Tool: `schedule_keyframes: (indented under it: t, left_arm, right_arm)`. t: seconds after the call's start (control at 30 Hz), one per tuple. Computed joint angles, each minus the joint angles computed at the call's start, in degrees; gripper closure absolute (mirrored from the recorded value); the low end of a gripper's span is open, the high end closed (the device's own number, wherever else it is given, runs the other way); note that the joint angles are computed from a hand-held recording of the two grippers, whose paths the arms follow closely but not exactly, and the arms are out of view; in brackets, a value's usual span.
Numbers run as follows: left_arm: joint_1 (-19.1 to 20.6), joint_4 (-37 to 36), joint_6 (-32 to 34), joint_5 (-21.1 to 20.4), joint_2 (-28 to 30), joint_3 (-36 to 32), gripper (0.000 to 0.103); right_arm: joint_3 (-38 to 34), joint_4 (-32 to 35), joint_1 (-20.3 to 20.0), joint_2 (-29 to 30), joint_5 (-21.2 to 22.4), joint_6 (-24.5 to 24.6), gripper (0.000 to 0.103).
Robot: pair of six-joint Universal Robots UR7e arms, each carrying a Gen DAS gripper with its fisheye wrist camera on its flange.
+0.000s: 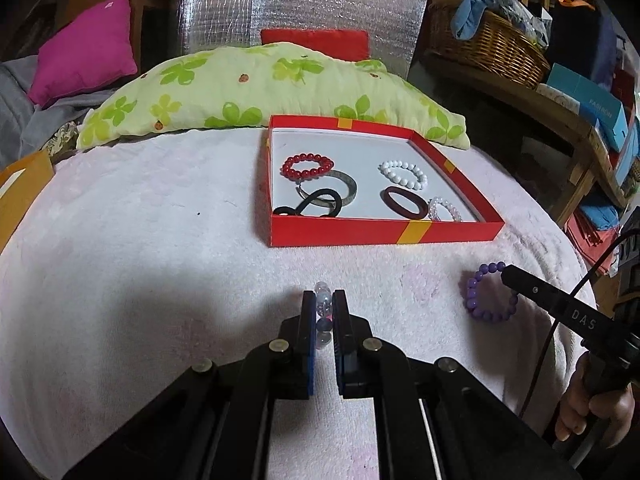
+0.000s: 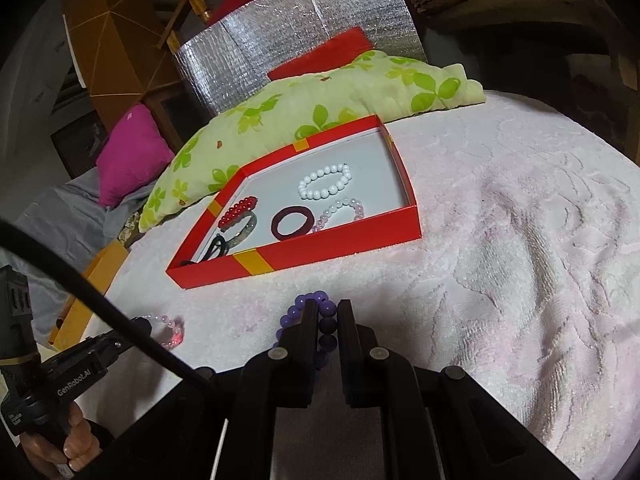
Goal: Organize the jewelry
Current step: 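Carry both bracelets into the red box and open both tools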
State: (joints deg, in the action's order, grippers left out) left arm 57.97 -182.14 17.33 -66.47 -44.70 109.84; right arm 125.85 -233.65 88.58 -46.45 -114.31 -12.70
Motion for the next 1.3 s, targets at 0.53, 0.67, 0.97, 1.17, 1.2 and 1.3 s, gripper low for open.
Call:
schedule_keyframes:
  t: [0.53,0.67,0.97,1.17,1.2,1.3]
  left_arm:
    - [-0.3,-2.2,1.2,-0.9,-0.7,1.0,0.095]
    - [-0.5,-3.1,1.6,-0.7,-0.9,1.3,0.095]
    - [0.0,-4.6,1.9,-5.1,-3.2,2.6,0.095]
    - [0.2,-5.0,1.9,-8.7,-5.1,3.4,0.095]
    - [0.0,-5.2,2.1,-9.0,-5.4,3.5,0.095]
    - [-0.6,-5.7,3.0,-8.8,-5.8,3.8,0.095]
  right_arm:
    - [0.8,-2.2,-0.3,-0.4,3.1,-0.4,0.092]
    - [0.9,-2.3,-0.3,-0.5,3.2,-0.6,0.092]
    - [2.0,-5.0,0.0,-0.8,4.6,-0.7,0.092]
    - [2.9,-6.0,-0.3,-1.4,6.0,-0.1,0.092]
    - [3.1,-6.2,-0.3,-1.5,6.4,0.0,0.092]
    - [3.7,-7.2,-0.6,-2.0,7.7,0.5,0.092]
